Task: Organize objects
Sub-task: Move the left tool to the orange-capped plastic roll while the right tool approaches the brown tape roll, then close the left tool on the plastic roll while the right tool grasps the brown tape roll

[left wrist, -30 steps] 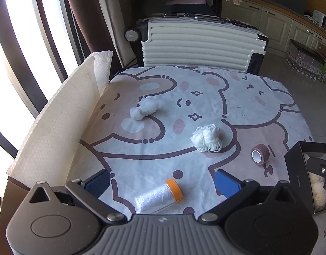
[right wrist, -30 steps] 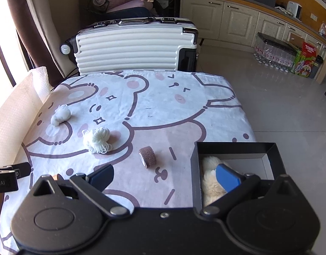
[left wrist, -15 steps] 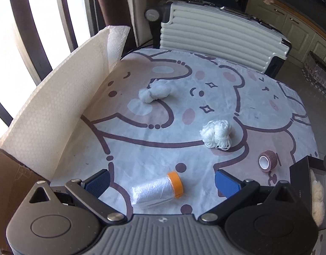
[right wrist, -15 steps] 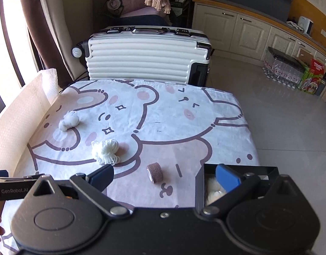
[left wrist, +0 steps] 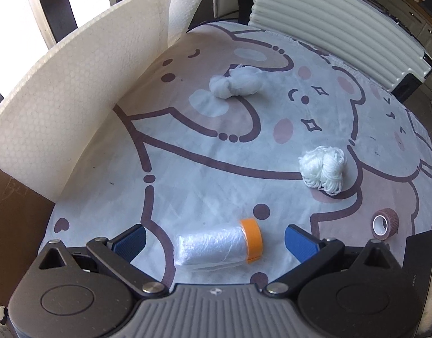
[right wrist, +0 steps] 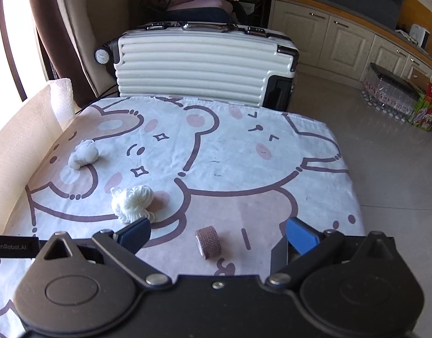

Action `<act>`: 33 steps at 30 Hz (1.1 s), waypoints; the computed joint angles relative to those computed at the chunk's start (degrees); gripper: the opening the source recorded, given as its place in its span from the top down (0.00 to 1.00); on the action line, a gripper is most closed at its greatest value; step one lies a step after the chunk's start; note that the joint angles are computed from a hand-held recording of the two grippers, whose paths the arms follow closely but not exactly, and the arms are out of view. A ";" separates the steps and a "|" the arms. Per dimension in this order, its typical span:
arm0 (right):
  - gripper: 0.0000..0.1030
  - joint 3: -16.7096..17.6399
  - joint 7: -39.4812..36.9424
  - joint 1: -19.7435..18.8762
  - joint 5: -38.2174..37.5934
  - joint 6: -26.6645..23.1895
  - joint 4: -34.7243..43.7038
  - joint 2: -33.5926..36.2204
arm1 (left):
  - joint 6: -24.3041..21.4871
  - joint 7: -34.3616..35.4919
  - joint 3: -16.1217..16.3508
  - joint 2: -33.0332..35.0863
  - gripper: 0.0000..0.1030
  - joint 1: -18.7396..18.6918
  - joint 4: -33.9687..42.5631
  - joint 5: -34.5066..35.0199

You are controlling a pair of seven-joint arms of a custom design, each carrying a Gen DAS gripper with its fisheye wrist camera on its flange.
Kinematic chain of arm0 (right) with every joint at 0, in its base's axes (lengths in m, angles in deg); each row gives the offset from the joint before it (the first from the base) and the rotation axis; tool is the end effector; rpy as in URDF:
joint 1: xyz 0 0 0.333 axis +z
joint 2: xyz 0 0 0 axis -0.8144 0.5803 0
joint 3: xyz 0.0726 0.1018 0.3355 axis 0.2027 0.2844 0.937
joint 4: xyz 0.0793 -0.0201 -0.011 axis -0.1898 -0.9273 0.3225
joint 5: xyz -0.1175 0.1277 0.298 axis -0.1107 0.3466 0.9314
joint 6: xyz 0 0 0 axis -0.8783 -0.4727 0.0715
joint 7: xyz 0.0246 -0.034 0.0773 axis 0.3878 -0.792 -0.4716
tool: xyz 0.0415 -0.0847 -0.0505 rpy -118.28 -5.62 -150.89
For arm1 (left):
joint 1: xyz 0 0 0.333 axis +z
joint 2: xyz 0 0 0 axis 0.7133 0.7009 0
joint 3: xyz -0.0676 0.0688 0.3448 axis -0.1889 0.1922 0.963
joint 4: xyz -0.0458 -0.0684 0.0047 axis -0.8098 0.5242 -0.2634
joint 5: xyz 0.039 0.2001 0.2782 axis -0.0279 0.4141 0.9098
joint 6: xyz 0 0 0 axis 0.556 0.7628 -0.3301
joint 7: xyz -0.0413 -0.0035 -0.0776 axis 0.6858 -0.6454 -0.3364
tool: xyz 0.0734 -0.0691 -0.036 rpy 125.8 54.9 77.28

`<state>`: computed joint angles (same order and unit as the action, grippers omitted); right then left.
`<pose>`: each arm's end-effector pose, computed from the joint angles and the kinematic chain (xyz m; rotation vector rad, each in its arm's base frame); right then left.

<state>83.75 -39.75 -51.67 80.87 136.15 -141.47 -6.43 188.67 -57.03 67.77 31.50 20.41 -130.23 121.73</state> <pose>0.5670 0.1409 0.4407 -2.1574 1.2572 -0.5282 0.4865 -0.3247 0.4072 -2.5253 1.2029 -0.3225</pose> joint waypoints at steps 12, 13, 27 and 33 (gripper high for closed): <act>0.13 -1.09 5.28 0.75 -6.44 -4.81 6.11 6.63 | 6.59 0.94 0.99 1.12 0.00 2.09 -2.89 -2.59; 0.13 -1.00 5.33 0.66 -6.48 -5.98 6.84 7.11 | 7.53 0.89 1.08 1.12 0.00 2.19 -3.24 -2.89; 0.46 -5.19 6.63 3.34 -10.67 -13.35 12.73 12.89 | 7.21 4.96 1.43 3.71 0.00 1.28 -0.52 -6.98; 0.66 -5.23 5.43 3.33 -12.07 -14.06 13.45 14.14 | 6.07 6.64 1.61 4.25 0.00 1.26 -0.21 -8.49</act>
